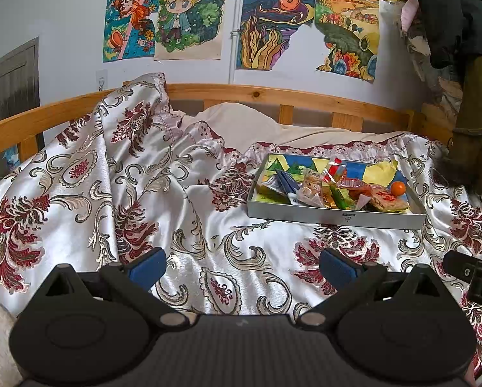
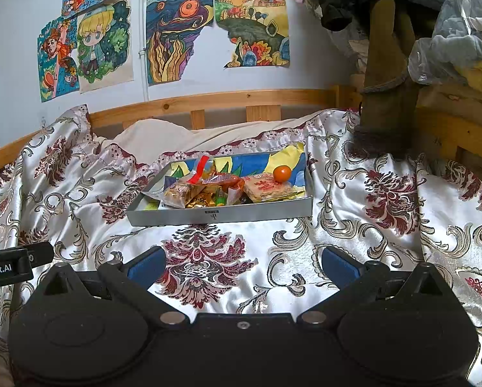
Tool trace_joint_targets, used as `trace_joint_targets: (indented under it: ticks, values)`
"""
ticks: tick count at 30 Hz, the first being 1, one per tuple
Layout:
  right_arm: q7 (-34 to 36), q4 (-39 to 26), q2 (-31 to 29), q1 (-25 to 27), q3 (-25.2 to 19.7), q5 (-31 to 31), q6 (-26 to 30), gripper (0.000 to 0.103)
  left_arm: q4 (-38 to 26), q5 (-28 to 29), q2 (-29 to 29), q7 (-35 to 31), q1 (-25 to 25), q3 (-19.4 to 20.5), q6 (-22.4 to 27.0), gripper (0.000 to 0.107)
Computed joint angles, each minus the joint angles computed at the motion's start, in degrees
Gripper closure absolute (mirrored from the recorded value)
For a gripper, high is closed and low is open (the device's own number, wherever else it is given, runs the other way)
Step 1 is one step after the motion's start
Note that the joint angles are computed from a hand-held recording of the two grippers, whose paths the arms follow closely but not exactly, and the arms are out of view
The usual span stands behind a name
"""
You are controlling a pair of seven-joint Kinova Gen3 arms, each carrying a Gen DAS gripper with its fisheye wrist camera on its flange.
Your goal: Organize snacks
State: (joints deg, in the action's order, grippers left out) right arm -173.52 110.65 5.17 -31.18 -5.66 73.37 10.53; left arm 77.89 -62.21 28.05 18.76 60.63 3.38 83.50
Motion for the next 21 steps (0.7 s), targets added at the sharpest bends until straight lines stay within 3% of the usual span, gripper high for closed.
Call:
trace_joint_targets:
  ticks: [21]
  values:
    - [1.17,-0.12,0.00,-0.17,0.07,-1.11,0.18,0.001,1.08,-0.62,-0.77,-0.80,-0.14,0.54,-1.25,0.005]
